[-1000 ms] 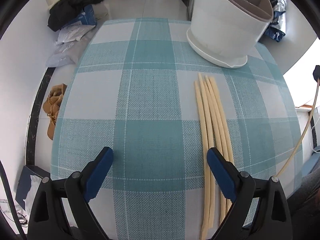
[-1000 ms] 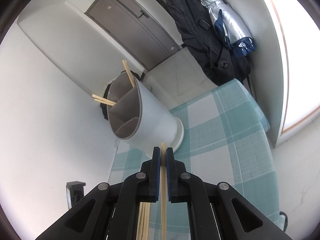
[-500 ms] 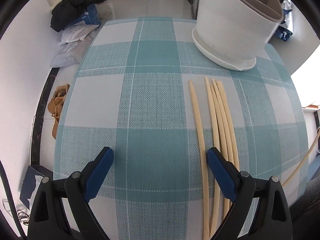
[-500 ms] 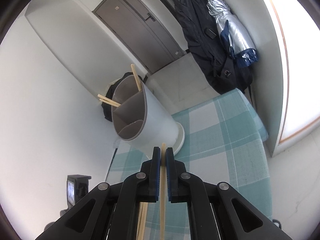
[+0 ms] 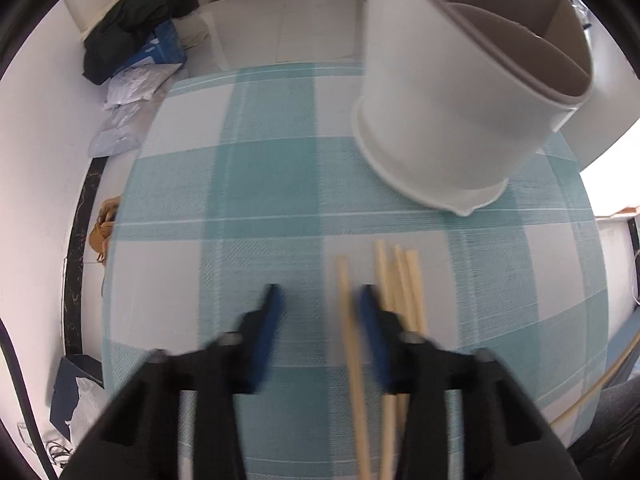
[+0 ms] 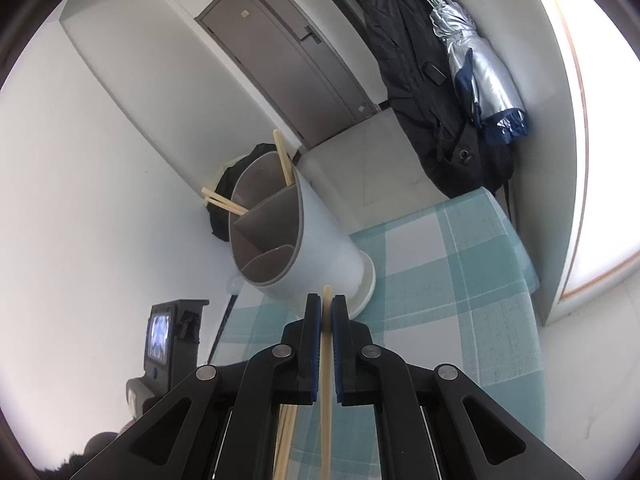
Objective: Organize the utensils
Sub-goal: 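Grasp a chopstick from the pile with the left tool while the right tool holds its chopstick, then lift both held chopsticks up over the utensil holder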
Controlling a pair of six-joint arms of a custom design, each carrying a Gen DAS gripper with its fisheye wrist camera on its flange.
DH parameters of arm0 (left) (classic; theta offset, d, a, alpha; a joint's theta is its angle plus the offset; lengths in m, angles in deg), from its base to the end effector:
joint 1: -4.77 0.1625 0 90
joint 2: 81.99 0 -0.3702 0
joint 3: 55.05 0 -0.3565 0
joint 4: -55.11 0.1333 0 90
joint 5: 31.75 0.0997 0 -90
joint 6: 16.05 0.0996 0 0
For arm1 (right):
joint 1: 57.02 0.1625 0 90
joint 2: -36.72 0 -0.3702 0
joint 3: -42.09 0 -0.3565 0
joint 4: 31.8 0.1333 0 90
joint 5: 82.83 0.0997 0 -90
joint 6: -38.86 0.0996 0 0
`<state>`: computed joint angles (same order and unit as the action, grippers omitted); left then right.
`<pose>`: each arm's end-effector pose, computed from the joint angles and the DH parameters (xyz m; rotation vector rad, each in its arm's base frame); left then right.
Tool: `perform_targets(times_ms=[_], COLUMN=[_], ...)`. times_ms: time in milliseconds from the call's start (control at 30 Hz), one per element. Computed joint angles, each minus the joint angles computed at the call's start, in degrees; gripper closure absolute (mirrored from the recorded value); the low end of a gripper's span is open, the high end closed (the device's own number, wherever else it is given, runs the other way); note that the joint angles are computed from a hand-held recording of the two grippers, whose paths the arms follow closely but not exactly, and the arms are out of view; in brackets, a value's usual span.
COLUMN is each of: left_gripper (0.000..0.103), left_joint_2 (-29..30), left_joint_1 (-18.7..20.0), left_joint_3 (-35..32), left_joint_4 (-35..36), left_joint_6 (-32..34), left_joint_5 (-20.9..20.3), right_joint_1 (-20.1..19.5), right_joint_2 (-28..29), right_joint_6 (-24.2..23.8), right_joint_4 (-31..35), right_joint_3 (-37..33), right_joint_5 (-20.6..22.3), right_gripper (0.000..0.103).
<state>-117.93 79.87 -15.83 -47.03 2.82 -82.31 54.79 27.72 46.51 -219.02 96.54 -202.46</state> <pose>-0.0070 -0.7908 0.2987 0.6450 2.3587 -0.1589 0.3550 -0.6609 -0.0089 -0.0105 -2.5695 1.3675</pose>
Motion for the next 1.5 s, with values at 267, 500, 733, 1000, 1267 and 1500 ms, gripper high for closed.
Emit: perform_targets(times_ms=[267, 500, 733, 1000, 1267, 1500], left_gripper=[0.101, 0.102, 0.102, 0.102, 0.069, 0.062], left_joint_2=[-1.0, -3.6, -12.1, -16.8, -6.9, -4.0], left_joint_1=[-0.8, -0.6, -2.4, -2.9, 0.1, 1.0], left_joint_3=[3.3, 5.2, 17.0, 20.4, 3.7, 4.4], left_joint_4=[-3.2, -7.5, -20.4, -23.1, -0.3, 1.9], left_joint_6=[2.0, 1.2, 7.3, 9.5, -1.9, 0.0], left_joint_5=[1.5, -2.6, -9.3, -15.2, -10.9, -4.5], right_joint_1=[-0.5, 0.2, 2.1, 4.9, 4.9, 4.0], right_joint_2=[-1.0, -0.7, 1.0, 4.6, 4.9, 4.1], right_joint_6=[0.6, -0.3, -4.8, -13.0, -10.5, -9.7], right_joint_4=[-0.2, -1.4, -3.1, -3.5, -2.8, -2.5], right_joint_3=[1.1, 1.3, -0.6, -5.4, -5.7, -5.0], right_joint_5=[0.1, -0.9, -2.5, -4.5, -5.7, -4.9], right_gripper=[0.098, 0.098, 0.098, 0.098, 0.098, 0.098])
